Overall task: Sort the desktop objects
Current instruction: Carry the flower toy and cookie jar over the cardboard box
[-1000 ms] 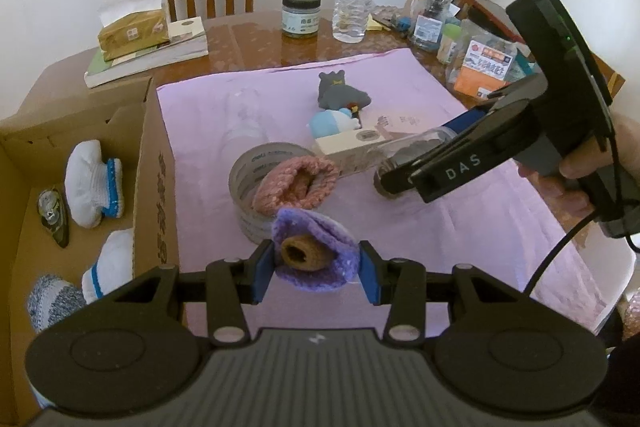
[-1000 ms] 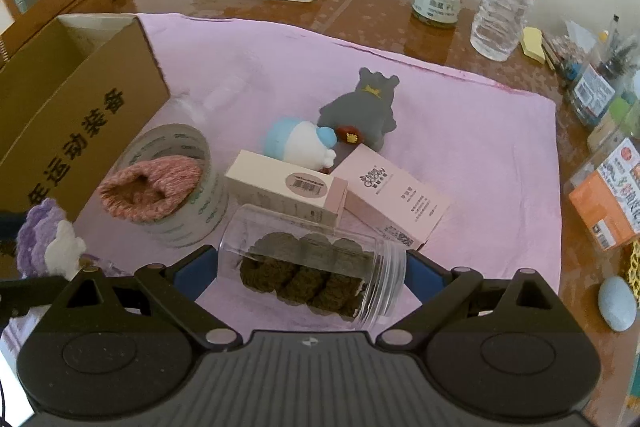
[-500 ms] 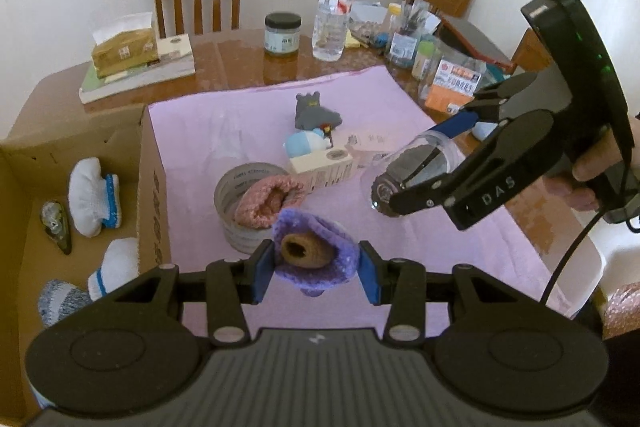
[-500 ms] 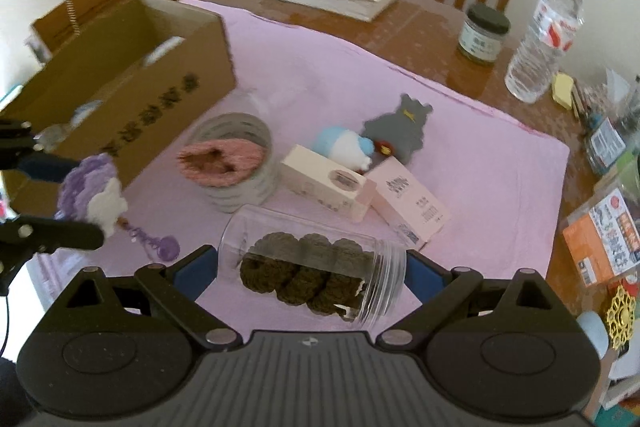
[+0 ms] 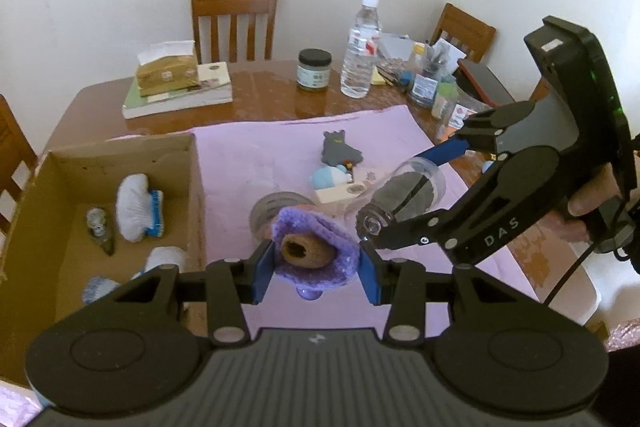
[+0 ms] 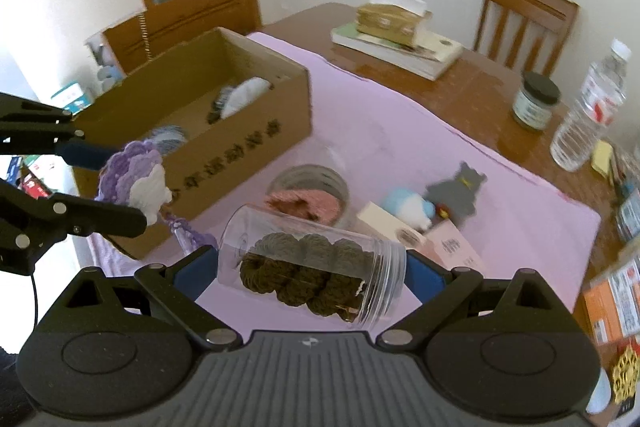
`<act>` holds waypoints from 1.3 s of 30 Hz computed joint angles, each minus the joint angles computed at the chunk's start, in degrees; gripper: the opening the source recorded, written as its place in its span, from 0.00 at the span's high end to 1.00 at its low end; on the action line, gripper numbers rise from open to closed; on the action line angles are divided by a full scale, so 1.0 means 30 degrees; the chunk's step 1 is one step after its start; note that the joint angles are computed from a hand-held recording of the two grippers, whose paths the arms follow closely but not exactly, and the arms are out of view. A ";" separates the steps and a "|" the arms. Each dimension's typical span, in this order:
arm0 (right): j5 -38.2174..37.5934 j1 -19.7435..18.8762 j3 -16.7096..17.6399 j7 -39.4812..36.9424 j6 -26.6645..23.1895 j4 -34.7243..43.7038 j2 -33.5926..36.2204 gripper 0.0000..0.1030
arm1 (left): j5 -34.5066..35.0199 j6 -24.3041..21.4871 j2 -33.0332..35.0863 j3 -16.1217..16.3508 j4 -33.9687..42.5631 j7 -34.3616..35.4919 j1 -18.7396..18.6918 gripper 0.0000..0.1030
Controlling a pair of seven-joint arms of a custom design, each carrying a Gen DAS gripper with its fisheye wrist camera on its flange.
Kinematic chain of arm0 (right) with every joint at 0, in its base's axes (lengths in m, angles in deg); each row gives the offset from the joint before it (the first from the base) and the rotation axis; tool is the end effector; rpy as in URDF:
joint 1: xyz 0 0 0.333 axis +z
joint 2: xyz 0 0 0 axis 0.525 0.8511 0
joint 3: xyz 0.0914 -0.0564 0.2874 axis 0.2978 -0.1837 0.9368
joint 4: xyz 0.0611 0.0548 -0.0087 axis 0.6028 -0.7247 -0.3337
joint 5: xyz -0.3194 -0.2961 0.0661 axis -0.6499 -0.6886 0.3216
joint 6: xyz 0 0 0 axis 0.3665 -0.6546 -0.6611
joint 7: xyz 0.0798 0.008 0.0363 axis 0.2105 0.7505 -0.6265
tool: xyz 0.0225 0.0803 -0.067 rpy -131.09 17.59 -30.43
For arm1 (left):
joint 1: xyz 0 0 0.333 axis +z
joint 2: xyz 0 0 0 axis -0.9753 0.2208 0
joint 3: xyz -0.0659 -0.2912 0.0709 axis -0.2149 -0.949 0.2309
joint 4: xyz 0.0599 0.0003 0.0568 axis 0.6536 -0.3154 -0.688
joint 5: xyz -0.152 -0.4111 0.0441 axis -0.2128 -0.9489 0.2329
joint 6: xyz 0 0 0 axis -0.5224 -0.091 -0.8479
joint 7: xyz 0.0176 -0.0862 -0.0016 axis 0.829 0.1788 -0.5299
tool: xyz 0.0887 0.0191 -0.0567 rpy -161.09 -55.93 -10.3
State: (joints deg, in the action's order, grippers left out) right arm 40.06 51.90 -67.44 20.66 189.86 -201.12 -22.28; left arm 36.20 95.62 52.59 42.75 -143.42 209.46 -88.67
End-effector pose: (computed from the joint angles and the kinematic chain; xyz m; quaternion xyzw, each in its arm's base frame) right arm 0.5603 0.2519 0.4397 -0.8067 0.4990 -0.1253 0.2909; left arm 0.4901 -0.0939 0.4681 -0.5065 0.7769 -0.3399 0.1559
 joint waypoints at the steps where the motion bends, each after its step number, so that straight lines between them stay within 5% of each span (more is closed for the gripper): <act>1: -0.0111 0.0038 0.0058 0.0174 0.0029 0.0141 0.0082 0.03 | -0.0052 -0.0120 -0.0112 0.0152 -0.0004 0.0194 -0.0018 0.58; 9: -0.1825 0.0410 0.0670 0.1973 0.0416 0.1987 0.1263 0.03 | -0.0831 -0.1336 -0.0736 0.1575 0.0303 0.3248 0.0242 0.58; 17: -0.4727 0.1037 0.1258 0.5171 0.0553 0.4848 0.3501 0.03 | -0.1386 -0.2625 0.0053 0.2300 0.1430 0.6116 0.1838 0.58; 39: -0.9669 0.2931 0.1075 0.9743 -0.1994 1.0568 0.7298 0.03 | -0.1601 -0.3498 0.3288 0.1972 0.3621 0.9070 0.5278 0.58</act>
State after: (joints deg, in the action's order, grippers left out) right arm 11.05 60.69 -64.22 49.89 183.87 -169.42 -0.38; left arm 31.40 85.12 62.45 48.67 -132.56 236.67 -72.83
